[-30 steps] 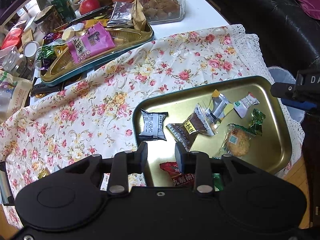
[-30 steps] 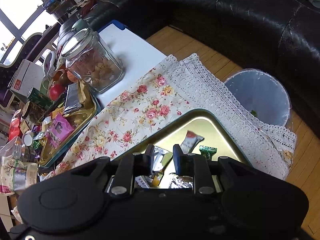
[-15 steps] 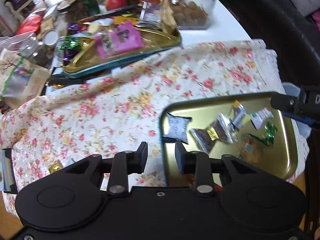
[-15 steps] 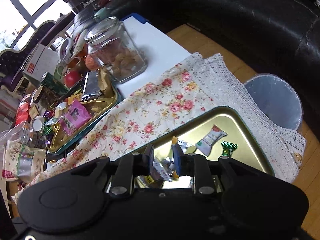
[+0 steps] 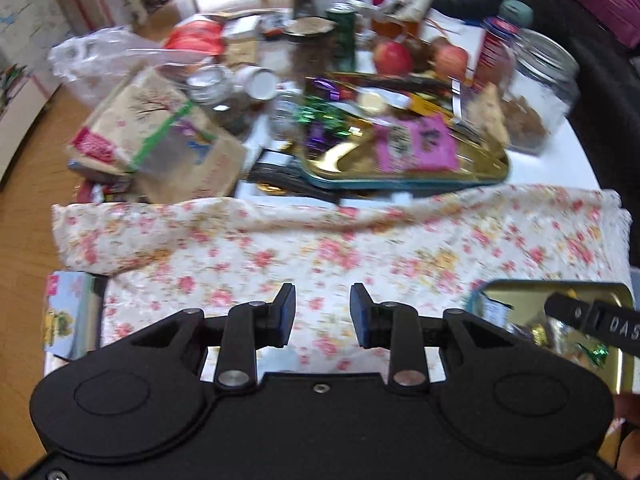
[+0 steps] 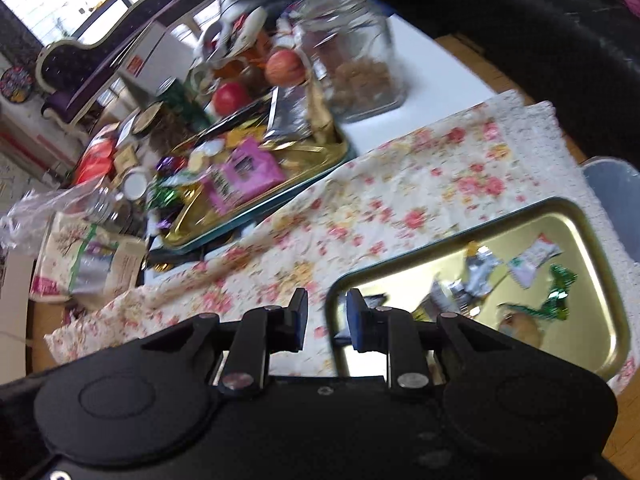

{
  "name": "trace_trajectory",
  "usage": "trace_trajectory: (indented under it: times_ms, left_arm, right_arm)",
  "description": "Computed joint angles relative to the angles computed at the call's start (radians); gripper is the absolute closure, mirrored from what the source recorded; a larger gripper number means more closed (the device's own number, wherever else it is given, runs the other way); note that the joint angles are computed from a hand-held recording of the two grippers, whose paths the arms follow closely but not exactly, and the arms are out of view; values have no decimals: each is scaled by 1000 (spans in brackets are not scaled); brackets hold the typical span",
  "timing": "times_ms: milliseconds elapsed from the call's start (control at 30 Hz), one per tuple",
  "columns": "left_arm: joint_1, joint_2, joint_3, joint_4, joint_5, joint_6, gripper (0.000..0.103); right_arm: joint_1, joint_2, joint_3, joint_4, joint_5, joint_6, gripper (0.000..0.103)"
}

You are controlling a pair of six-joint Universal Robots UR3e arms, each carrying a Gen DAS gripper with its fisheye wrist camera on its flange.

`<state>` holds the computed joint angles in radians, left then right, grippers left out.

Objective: Organize snacks
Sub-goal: 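Move both empty tools back over the snacks on the floral cloth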

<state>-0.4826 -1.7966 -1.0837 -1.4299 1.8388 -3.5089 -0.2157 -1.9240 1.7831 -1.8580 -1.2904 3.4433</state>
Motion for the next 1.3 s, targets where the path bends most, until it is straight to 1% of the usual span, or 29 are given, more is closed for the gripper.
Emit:
trace_trajectory:
  times_ms: [100,167,300,400,467,533,567,633,800,933,1033,1200,1300]
  left_arm:
    - [59,78,-92,32,41,25,62]
    - [101,128,-151,51,50,50,62]
    - [204,216,-269,85,23,137,62]
    - [266,261,-334,78,11,167,62]
    - [334,293,-363,50,-59,194,62]
    - [409,315,-373,6,-158,230,62]
    - [436,320,-375,-16,-192,237,62]
    - [466,329,-379,-38,-221,229,62]
    - [500,358,-380,-41,-254,261,62]
    - [544,375,-365,-58,-304,281,62]
    - [570,382,-355,-59,-316,273,62]
    - [574,390,-355,-30,-279,256,62]
    - [599,400,-354,-35,-304,273,62]
  right_arm:
    - [102,67,-33,-30,-6,46,79]
    - [165,109,-52,-50,-3,72,79]
    - [285,205,-95,-79,-12,130,79]
    - [366,276,-129,-102,-19,170,79]
    - [419,327,-157,-119,-27,193,79]
    - [463,373,-184,-135,-30,217,79]
    - [487,403,-202,-143,-33,230,79]
    - [524,467,-251,-142,-34,239,79]
    - [598,611,-353,-128,-19,272,79]
    - [652,711,-429,-130,-17,295,79]
    - [697,770,-476,-172,-51,335,79]
    - [749,865,-552,-223,-118,385,79]
    - [779,925,-615,-223,-173,389,79]
